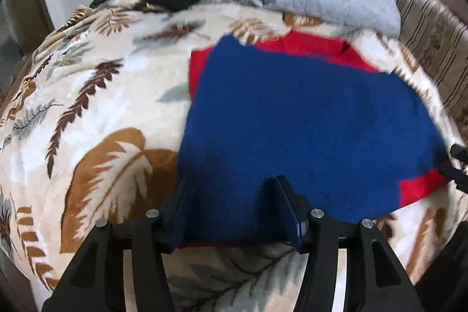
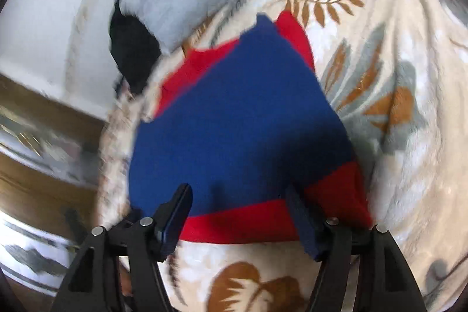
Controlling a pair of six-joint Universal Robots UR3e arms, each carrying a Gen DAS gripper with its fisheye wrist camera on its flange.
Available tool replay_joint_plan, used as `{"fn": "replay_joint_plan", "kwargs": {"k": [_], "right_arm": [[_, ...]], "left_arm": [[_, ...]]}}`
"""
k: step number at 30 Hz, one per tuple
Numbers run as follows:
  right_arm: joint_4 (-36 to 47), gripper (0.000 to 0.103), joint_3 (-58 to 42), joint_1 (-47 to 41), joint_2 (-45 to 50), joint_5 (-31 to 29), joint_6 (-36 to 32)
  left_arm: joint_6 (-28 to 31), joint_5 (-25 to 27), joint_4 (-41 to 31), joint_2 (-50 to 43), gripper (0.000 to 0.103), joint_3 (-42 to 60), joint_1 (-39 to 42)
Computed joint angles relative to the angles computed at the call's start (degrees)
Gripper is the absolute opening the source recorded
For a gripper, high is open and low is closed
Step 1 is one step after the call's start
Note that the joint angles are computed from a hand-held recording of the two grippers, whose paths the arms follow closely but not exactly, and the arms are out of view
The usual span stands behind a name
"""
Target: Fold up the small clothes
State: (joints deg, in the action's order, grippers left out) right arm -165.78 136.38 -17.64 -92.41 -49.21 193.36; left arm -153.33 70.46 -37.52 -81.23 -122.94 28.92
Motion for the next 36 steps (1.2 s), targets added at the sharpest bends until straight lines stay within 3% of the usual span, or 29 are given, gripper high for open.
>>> {"fn": "replay_joint_plan", "kwargs": {"k": [2, 4, 6, 9, 12, 15, 18, 22, 26, 36], "right_arm": [[0.40, 0.070, -0.11, 1.45, -3.07, -0.81, -1.46], [-0.70, 0.071, 0.39, 2.03, -3.45, -1.21, -1.65], [-1.98, 0.071, 0.20, 2.35, 0.23, -3.46, -0.33], [-3.09, 0.071, 3.54, -1.42, -0.54, 0.06, 0.65], [-2.42, 0.071, 1.95, 1.30, -3.30, -2.32, -0.26], [-4.08, 0.071, 1.39, 2.23, -0.88, -4.28, 0.42], [-3.95, 0.071, 6.11, -2.81, -1.93, -0.15, -1.38], [-0.21, 0.071, 4.73, -1.82, -3.65, -1.81, -3.60], [-1.74, 0.071, 6.62, -4.19, -3.07, 1.10, -4.03], [-1.82, 0.071, 6.60, -4.19, -2.88, 1.33, -4.61]], "left_arm": [[-0.21, -1.17, 0.30, 0.50, 0.057, -0.28, 0.89], [-1.12, 1.01, 0.18, -2.37, 0.057, 0.71, 0.11], [-0.62, 1.83, 1.17, -3.15, 0.057, 0.01, -0.34], [0.01, 0.58, -0.53, 0.59, 0.057, -0.97, 0.59], [-0.54, -1.62, -1.52, 2.30, 0.057, -1.51, 2.41], [-1.04, 0.35, -1.79, -1.08, 0.057, -0.30, 1.28], [-0.38, 1.36, -0.22, 0.02, 0.057, -1.47, 0.33], [-1.05, 0.70, -0.94, -0.86, 0.057, -0.62, 0.75], [-0.22, 0.57, -0.12, -0.48, 0.057, -1.45, 0.82], [0.78, -0.63, -0.61, 0.02, 0.057, -1.91, 1.82]]}}
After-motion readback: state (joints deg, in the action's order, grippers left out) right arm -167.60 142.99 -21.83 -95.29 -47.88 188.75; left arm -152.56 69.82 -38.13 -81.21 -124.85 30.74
